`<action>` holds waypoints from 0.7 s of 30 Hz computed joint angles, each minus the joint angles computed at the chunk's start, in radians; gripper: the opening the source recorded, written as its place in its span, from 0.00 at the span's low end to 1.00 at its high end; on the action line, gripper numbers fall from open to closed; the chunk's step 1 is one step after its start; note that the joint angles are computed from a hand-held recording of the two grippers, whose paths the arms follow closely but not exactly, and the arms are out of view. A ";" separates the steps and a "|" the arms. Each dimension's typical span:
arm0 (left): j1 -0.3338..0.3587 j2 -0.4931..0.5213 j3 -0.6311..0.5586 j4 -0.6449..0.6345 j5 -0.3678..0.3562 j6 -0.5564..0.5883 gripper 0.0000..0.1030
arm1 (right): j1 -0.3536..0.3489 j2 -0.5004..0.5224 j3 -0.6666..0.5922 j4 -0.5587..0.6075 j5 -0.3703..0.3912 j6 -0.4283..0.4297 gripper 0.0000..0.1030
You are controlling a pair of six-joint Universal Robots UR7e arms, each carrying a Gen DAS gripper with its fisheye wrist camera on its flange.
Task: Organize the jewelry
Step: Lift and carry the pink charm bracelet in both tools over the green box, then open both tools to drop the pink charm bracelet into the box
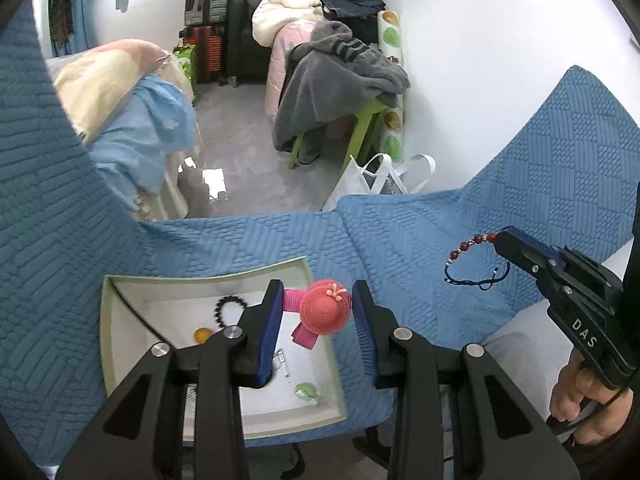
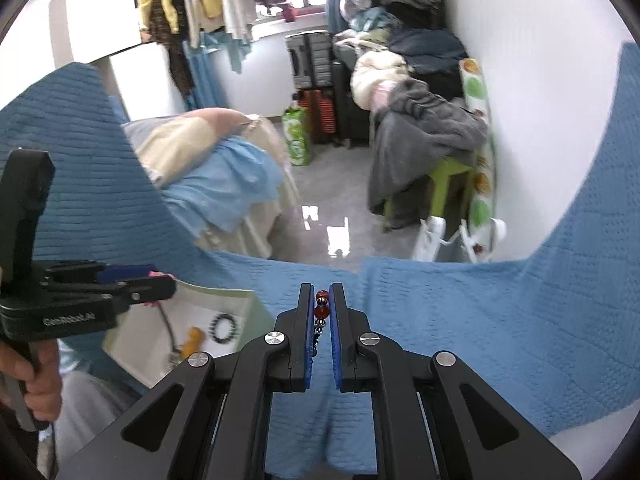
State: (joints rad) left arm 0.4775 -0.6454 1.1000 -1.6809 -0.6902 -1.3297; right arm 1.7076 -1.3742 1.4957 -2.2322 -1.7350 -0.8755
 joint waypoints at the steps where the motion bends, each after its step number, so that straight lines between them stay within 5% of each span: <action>1: -0.002 -0.011 0.017 0.005 0.001 -0.009 0.35 | 0.007 -0.002 0.011 0.001 -0.001 0.004 0.05; 15: 0.000 -0.182 0.391 -0.150 -0.087 -0.146 0.35 | 0.021 -0.032 0.236 0.010 -0.055 0.010 0.05; 21: 0.005 -0.191 0.465 -0.218 -0.128 -0.169 0.35 | -0.007 -0.037 0.302 0.012 -0.098 0.006 0.06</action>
